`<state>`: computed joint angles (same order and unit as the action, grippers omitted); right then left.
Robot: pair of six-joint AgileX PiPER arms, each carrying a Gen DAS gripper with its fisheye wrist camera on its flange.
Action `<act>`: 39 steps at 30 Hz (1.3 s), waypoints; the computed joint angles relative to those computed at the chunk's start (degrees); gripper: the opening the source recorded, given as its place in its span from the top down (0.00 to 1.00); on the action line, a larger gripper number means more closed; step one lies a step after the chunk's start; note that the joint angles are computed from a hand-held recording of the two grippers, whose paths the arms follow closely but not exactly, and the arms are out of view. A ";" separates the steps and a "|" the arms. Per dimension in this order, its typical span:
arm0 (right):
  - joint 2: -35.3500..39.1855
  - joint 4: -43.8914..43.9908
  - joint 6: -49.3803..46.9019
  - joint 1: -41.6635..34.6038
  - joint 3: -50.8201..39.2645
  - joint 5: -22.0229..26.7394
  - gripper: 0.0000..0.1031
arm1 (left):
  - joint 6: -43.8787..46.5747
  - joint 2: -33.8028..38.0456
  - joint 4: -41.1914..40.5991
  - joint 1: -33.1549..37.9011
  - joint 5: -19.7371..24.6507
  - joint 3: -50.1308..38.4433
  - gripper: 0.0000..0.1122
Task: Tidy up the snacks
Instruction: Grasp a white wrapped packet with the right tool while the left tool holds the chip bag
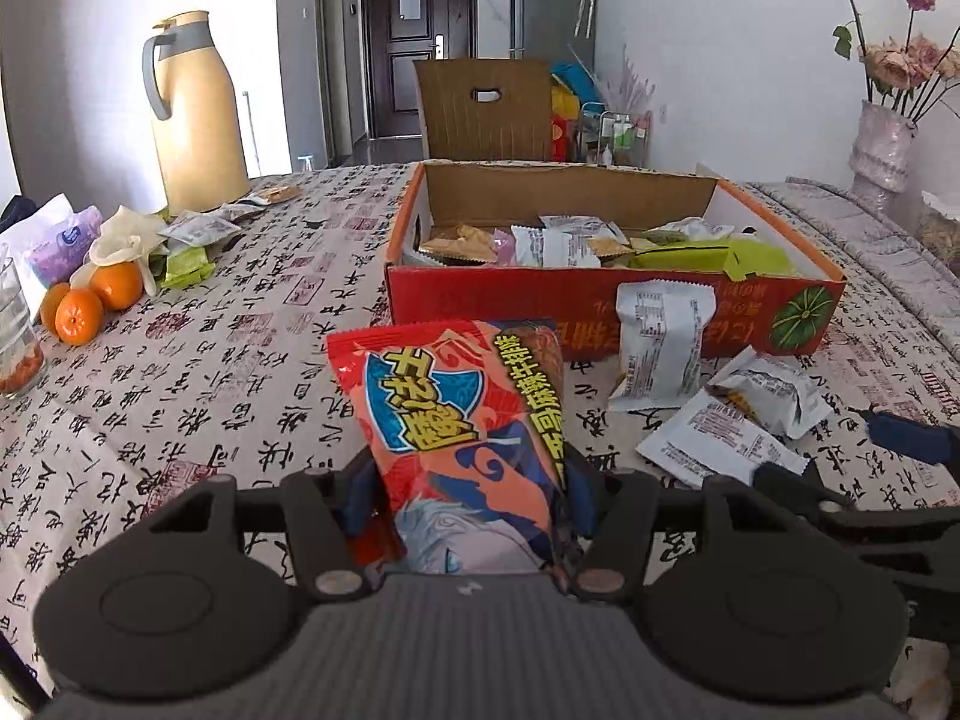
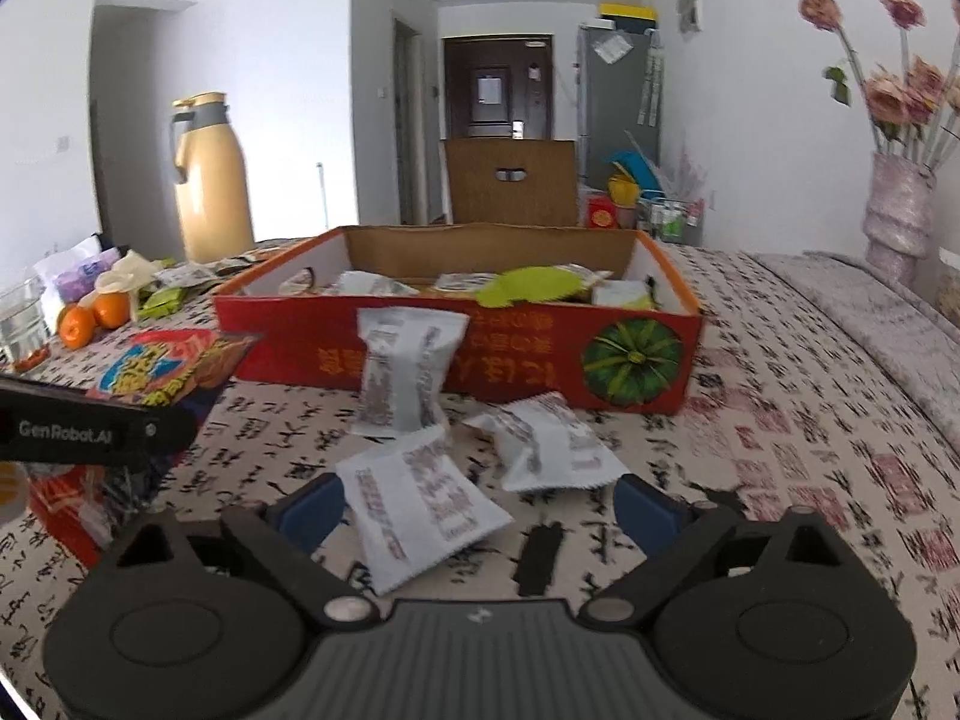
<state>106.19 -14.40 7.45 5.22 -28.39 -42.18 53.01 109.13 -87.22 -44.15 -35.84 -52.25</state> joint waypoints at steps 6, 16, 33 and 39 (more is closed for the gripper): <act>1.40 -2.99 0.11 2.12 -5.27 5.19 0.33 | -0.18 0.23 0.38 0.74 0.63 0.14 0.46; 5.19 -3.32 -0.65 4.78 -11.97 14.06 0.34 | -1.04 0.84 2.19 1.55 2.05 0.11 0.46; 0.62 -9.71 4.50 0.71 -4.68 6.61 0.57 | -4.40 -0.14 6.21 1.09 1.54 1.30 0.46; -2.67 -9.52 4.58 -0.93 -2.88 4.36 0.57 | -4.06 -1.54 6.40 0.82 0.84 0.82 0.46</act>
<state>103.52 -23.92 12.03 4.29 -31.27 -37.82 48.95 107.59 -80.82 -43.33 -35.01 -51.43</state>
